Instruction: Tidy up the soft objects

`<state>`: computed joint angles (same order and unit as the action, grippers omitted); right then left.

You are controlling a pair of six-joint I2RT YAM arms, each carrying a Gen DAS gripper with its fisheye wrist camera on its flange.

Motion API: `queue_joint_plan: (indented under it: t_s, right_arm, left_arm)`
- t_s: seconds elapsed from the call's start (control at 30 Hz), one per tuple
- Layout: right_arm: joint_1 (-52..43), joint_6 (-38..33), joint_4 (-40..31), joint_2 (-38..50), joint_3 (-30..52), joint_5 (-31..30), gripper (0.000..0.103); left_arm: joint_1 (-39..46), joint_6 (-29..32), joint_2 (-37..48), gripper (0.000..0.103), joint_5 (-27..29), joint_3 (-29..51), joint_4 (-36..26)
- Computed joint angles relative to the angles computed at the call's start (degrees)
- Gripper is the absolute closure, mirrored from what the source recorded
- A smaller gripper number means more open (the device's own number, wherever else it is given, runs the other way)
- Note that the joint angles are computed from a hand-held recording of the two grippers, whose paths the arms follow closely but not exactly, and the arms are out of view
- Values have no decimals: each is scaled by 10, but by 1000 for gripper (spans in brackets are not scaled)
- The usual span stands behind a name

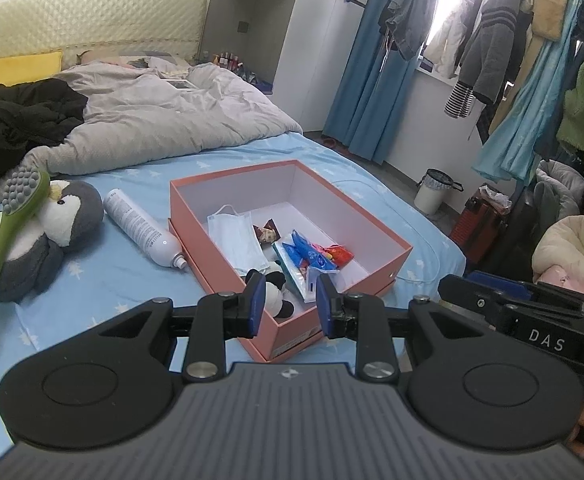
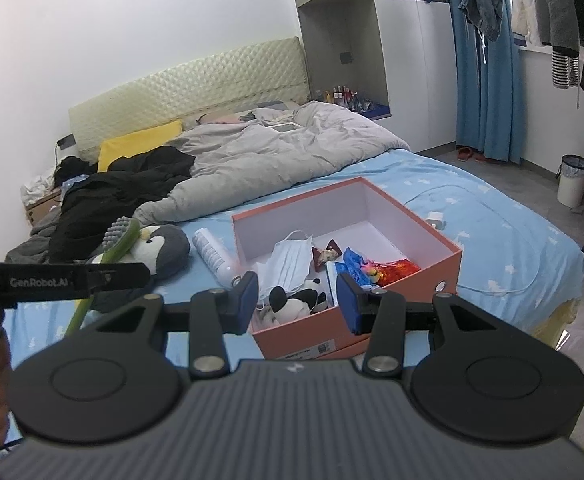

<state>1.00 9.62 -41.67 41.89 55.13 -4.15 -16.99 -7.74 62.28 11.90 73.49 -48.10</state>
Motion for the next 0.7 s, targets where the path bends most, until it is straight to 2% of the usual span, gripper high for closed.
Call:
queue_joint_plan:
  t_s: [0.07,0.13,0.37,0.43,0.47,0.5,0.53,0.63,0.7]
  right_arm:
    - [0,0,0,1,1,1,57]
    - [5,1,-2,5,5,13,57]
    - [-11,-6,-2,10,9,7,56]
    - [-8,-8,-1,11,9,12,36]
    - [-8,-8,2,10,6,14,19]
    - [-12,-10,8,6,2,15,10]
    - [-12,-9,9,5,0,19,10]
    - [-21,-14,6,8,2,12,9]
    - [-20,-14,7,8,1,15,2]
  left_arm:
    - [0,-1,-1,65,-2,-1,1]
    - [4,0,-3,55,1,-2,3]
    - [9,-2,-4,44,-2,3,-1]
    - [9,0,-3,28,0,7,-6]
    - [10,-2,-4,23,2,6,-5]
    - [15,-1,-3,13,8,7,-3]
    - [17,-2,-5,7,11,6,-1]
    - [16,4,-4,3,8,11,-4]
    - [9,6,-2,2,-8,16,-7]
